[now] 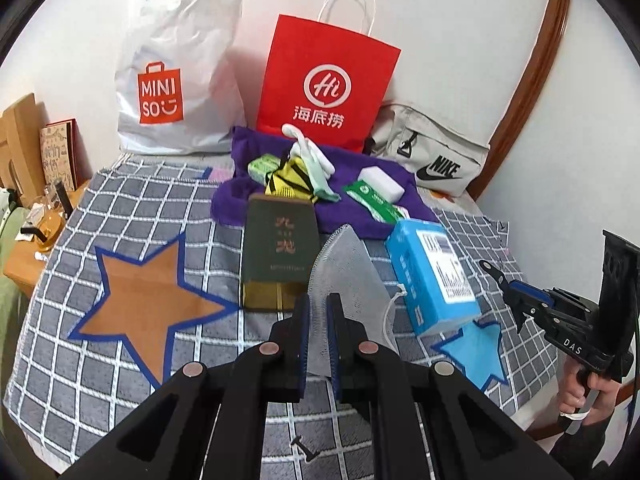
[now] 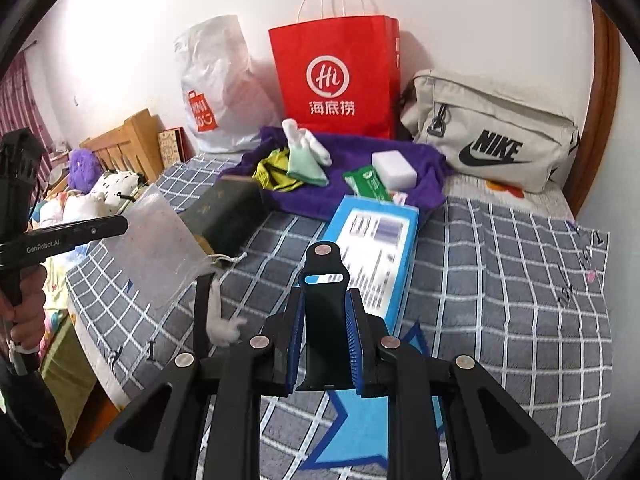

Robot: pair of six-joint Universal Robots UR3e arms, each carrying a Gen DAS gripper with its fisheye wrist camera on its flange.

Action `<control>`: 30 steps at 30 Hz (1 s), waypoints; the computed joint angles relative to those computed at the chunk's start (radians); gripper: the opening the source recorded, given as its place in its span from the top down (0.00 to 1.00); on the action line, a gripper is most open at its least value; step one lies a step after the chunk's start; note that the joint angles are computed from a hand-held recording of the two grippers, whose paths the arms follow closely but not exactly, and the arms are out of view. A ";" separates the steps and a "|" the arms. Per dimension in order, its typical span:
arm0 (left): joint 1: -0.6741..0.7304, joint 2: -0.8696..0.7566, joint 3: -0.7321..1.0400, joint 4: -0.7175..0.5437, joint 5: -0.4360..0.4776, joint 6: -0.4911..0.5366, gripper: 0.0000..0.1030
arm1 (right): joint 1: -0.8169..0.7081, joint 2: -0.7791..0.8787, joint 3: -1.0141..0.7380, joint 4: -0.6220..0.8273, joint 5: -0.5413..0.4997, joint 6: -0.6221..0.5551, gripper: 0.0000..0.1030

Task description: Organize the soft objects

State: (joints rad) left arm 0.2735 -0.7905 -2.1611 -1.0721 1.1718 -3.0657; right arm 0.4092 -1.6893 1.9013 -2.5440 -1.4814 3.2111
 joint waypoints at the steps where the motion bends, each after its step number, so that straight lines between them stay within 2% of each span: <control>1: -0.005 -0.018 0.010 0.013 0.005 -0.005 0.91 | -0.004 0.014 -0.021 0.007 0.002 0.000 0.80; 9: -0.010 -0.167 0.122 0.077 -0.002 -0.027 0.91 | -0.043 0.111 -0.167 0.043 0.015 -0.010 0.80; 17: -0.060 -0.336 0.237 0.161 0.037 -0.063 0.91 | -0.070 0.212 -0.301 0.070 0.018 -0.019 0.80; 22: -0.066 -0.437 0.300 0.193 0.029 -0.083 0.91 | -0.085 0.306 -0.410 0.083 0.034 -0.034 0.80; 30: -0.102 -0.615 0.431 0.240 0.071 -0.122 0.91 | -0.112 0.486 -0.642 0.126 0.077 -0.045 0.80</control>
